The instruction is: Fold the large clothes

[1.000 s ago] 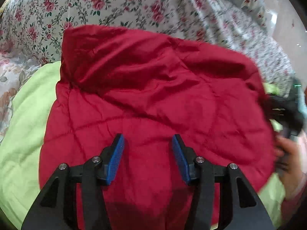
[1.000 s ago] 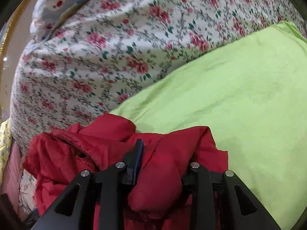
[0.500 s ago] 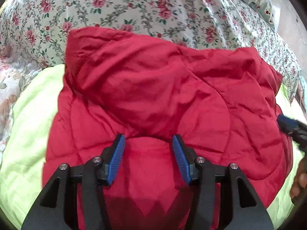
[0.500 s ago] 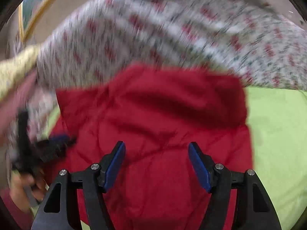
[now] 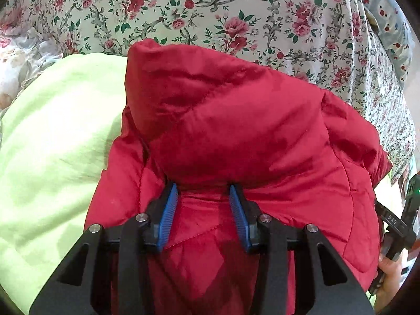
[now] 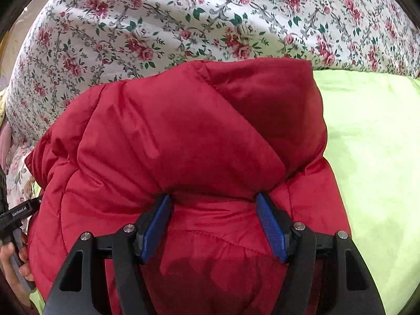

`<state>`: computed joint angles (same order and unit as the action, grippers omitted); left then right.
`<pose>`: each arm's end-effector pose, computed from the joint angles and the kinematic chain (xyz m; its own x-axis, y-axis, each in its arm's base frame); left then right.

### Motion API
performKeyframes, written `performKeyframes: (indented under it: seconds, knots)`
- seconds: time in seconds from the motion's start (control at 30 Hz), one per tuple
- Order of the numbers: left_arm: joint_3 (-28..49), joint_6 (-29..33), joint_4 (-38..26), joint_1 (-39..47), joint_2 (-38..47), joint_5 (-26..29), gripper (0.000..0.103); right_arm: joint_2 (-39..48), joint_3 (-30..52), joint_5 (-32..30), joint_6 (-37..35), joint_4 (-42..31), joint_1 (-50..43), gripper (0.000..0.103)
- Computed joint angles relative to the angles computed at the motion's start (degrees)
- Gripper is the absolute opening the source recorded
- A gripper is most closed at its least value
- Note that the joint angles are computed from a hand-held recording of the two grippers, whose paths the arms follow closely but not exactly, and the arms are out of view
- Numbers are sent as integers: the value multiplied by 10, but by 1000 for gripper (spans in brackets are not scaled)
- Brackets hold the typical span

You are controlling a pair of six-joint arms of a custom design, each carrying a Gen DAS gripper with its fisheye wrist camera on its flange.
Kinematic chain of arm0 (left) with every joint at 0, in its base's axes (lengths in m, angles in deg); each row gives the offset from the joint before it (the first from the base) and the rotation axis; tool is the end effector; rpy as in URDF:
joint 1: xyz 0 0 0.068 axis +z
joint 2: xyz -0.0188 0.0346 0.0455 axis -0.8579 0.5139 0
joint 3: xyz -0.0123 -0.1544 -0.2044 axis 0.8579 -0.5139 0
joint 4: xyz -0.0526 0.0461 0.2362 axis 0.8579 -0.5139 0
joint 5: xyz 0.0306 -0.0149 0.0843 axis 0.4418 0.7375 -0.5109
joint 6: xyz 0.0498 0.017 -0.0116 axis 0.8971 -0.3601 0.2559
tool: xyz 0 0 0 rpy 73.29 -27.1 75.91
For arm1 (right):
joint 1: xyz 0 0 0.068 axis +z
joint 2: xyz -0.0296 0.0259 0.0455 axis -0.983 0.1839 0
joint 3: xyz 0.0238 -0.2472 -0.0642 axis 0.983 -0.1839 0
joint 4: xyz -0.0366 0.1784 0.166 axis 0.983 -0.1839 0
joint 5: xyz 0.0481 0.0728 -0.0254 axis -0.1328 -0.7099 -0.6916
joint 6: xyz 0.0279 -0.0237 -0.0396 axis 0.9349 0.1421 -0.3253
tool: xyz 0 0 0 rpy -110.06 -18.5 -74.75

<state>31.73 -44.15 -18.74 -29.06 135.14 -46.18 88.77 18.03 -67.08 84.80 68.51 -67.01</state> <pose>0.2239 0.1110 0.1952 -0.8155 -0.1886 -0.5472 -0.0506 0.9650 -0.2573 0.2296 0.0528 0.1643 -0.7750 0.1485 -0.6142 -0.0166 0.9669 0.2547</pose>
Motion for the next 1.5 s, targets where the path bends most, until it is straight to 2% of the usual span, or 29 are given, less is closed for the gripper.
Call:
performKeyframes:
  seconds: [0.3,0.53,0.77,1.0,1.13,1.4,1.5]
  knots:
    - [12,1,-19,-1,3,-3,41,15,7,-15,4,5,-4,68]
    - [20,21,-54,16,-24,9,41,-106,-17,-56,5,-73,-41,70]
    - [32,92,-129,78,-56,76,53,-227,-39,-79,-25,-163,-72,70]
    - [54,186,-224,167,-67,141,56,-286,-59,-111,-45,-200,-110,70]
    - [54,223,-248,200,-62,162,59,-317,-68,-130,-61,-223,-139,70]
    - [58,259,-272,233,-47,187,61,-339,-71,-145,-82,-244,-173,70]
    - [67,273,-284,258,-37,199,72,-348,-71,-158,-102,-260,-201,76]
